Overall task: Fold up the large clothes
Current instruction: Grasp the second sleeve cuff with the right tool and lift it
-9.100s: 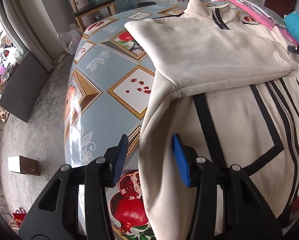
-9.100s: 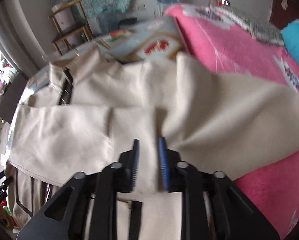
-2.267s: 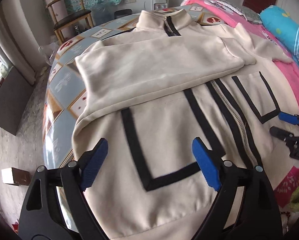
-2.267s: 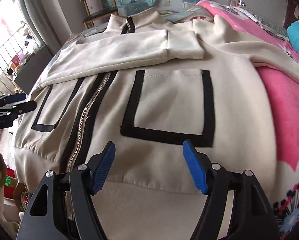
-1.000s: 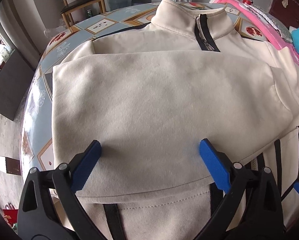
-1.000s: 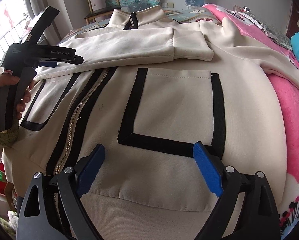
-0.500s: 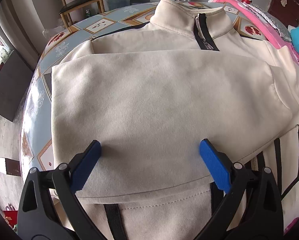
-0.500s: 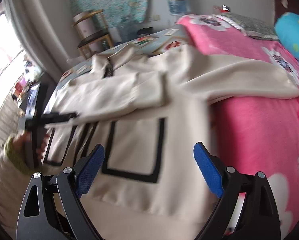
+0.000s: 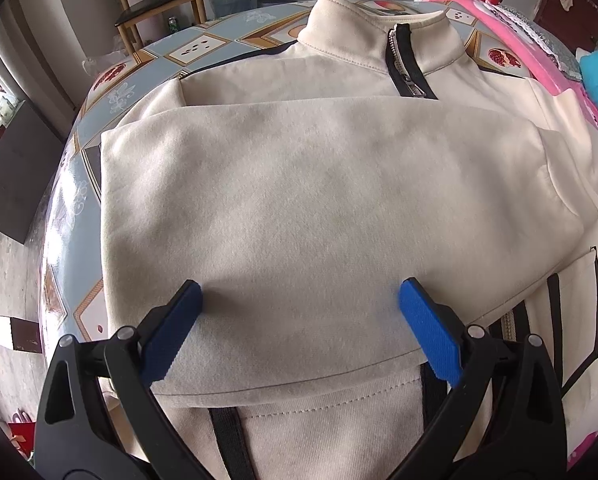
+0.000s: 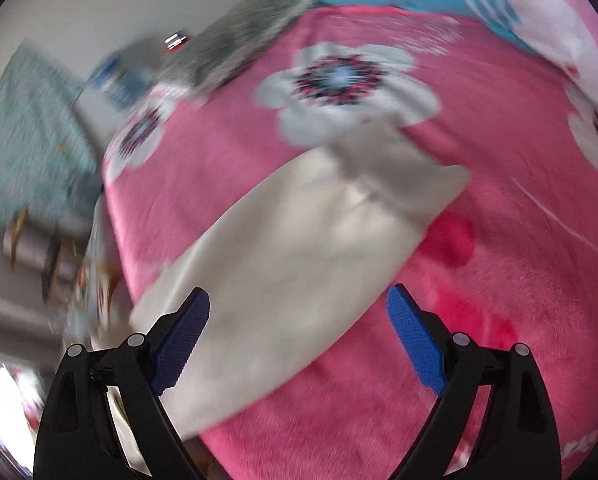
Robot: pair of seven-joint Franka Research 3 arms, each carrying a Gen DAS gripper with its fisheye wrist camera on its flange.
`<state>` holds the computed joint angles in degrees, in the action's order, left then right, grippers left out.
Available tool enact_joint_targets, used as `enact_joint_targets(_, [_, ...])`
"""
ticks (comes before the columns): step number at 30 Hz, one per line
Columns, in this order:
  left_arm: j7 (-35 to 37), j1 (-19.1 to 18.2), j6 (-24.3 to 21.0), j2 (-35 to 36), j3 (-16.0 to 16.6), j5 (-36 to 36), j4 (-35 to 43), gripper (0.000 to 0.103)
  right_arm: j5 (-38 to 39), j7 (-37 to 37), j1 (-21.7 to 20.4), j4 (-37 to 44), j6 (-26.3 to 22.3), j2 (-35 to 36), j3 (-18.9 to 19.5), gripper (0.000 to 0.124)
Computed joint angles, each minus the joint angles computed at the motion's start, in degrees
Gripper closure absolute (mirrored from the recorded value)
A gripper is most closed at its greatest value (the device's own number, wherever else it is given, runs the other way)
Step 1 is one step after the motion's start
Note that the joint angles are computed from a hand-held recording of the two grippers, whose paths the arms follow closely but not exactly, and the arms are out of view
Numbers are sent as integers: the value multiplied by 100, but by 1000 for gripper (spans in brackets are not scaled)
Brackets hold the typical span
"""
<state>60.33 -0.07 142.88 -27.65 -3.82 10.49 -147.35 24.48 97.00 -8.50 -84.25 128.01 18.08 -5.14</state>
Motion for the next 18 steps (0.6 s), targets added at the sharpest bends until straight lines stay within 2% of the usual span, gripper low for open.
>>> enact_joint_targets(3, [-8,9,45,-15,-7,19,-30,7,-23,487,-107,398,3,404,-121,43])
enact_joint_targets(6, [39,-18,-25,8,18,-27,8,7,138,727,-299,686,-9,746,-80,54])
enact_joint_targets(8, [83,-31,-82,39,32,-65,52,7,151,771,-379,818,3,913,-52,67])
enact_joint_targets(10, [103,-32,-105,49,32,-86,69,7,26,783,-353,764,227,970,-65,78])
enact_joint_targets(12, [120,-26,-85,42,32,-89,58,7,-152,849,-288,685,405,942,-104,96])
enact_joint_targets(13, [125,-23,-61,34,29,-86,43,7,-115,768,-308,573,559,875,-66,109])
enact_joint_targets(14, [134,-21,-48,28,31,-85,35,7,-79,684,-326,467,658,783,-37,114])
enact_joint_targets(18, [179,-15,44,-3,29,-62,-20,7,-348,351,-153,54,1164,264,-58,115])
